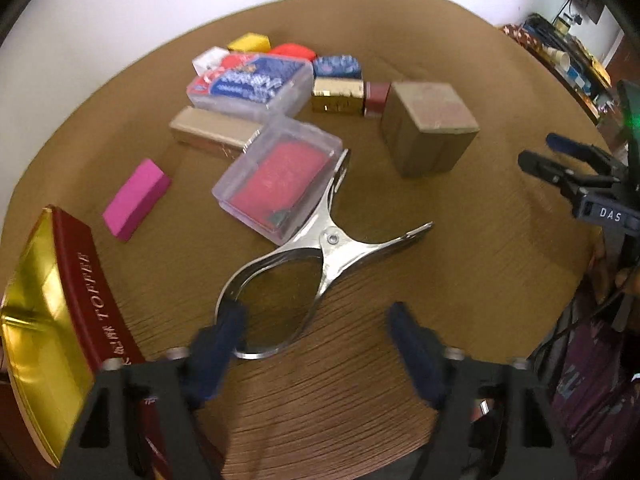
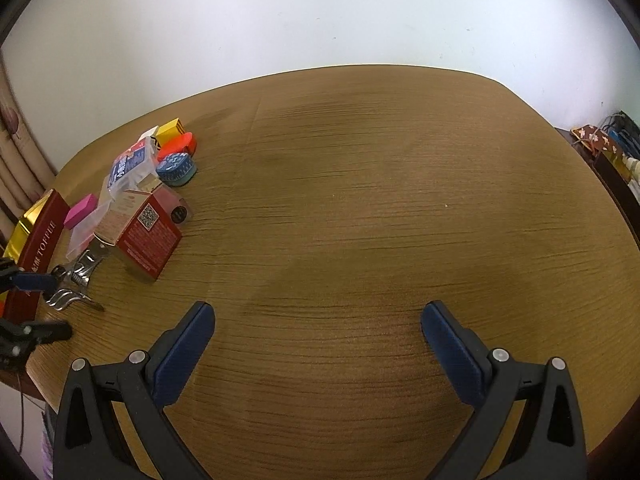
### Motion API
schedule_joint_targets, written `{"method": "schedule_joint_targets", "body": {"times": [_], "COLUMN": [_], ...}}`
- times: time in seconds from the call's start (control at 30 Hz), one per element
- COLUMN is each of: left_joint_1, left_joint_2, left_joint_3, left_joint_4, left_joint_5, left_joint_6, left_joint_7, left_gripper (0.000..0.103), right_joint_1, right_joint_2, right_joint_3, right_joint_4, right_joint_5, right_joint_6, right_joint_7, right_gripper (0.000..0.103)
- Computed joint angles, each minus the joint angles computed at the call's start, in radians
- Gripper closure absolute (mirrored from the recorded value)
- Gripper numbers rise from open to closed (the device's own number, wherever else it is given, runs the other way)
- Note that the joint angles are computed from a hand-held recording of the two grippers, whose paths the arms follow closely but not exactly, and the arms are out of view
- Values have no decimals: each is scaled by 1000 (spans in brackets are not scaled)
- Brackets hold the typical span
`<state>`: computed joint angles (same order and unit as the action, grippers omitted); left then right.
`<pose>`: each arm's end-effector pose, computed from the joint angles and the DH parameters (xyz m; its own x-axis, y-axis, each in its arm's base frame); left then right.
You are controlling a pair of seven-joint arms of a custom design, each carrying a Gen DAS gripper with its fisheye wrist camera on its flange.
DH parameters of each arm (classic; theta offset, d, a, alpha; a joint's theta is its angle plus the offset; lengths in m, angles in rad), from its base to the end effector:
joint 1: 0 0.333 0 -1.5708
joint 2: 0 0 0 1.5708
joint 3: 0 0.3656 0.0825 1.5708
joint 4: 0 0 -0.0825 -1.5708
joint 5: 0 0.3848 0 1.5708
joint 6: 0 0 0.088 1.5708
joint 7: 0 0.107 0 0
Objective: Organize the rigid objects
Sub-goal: 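Close the left gripper on the silver spring clip's handle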
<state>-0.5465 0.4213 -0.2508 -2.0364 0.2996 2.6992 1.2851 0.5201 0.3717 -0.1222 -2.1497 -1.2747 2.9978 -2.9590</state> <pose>0.4496 -0.4585 0.3116 -0.6663 -0.7455 -0.0169 -0.7157 0.6457 -0.2662 0.5123 0.2932 0.2927 -0.0678 -0.9912 -0.1134 -0.8205 0.1201 -0.5589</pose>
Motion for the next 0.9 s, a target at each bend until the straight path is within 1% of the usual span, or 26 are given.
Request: {"method": "schedule_joint_targets", "body": {"times": [0.03,0.07,0.1,0.17,0.2,0.23,0.3,0.33,0.4,0.43,0.47,0.5,0.53,0.57,0.63,0.67,0.73,0.8,0.83,0.87,0.9], "left_joint_1": [29,43,54,43,23,20,60,62,44,41,47,66,82,80,53,33,-28,-36,-47,-51,-46], "left_joint_2": [9,11,12,7,1,-3,-8,-7,1,5,7,10,13,19,19,26,6,-25,-40,-50,-62], "left_joint_3": [-27,-38,-46,-29,-4,3,-35,-37,-18,-15,-21,-39,-55,-54,-29,-16,26,26,41,50,46], "left_joint_4": [6,6,6,9,8,6,-6,-8,3,5,5,6,6,13,11,31,-1,-46,-75,-109,-134], "left_joint_5": [-39,-61,-79,-71,-45,-35,-80,-86,-66,-62,-69,-95,-123,-134,-116,-98,-40,-36,-22,-14,-19], "left_joint_6": [-7,0,2,-6,-7,-6,3,3,-13,-9,2,10,21,25,41,31,58,107,146,188,212], "left_joint_7": [37,57,77,84,61,55,112,122,119,119,128,152,174,173,153,140,57,-2,-49,-87,-110], "left_gripper": [42,43,50,55,55,55,55,55,55,55,58,73,85,91,95,98,100,100,100,100,100], "right_joint_1": [2,4,5,3,3,4,10,11,11,9,7,6,5,4,1,-1,-1,-8,-13,-12,-11], "right_joint_2": [1,4,5,9,11,12,12,12,12,12,12,12,11,13,12,11,10,8,7,7,9], "right_joint_3": [-1,2,3,11,12,10,2,0,3,6,9,11,12,13,14,14,8,5,2,-11,-26], "right_joint_4": [1,4,6,11,13,14,13,14,14,14,13,13,12,14,12,11,9,6,6,8,14], "right_joint_5": [-2,1,2,18,24,24,8,2,-3,-3,0,0,-2,-1,1,2,-10,-14,-20,-48,-82], "right_joint_6": [-4,-13,-18,-33,-36,-35,-31,-32,-37,-41,-45,-46,-46,-46,-41,-36,-19,4,28,66,109], "right_joint_7": [-1,-6,-11,-38,-47,-49,-32,-27,-26,-30,-36,-38,-38,-38,-39,-39,-25,-19,-17,5,30], "right_gripper": [0,0,0,0,0,0,0,0,0,0,0,0,0,0,0,0,0,0,0,0,0]}}
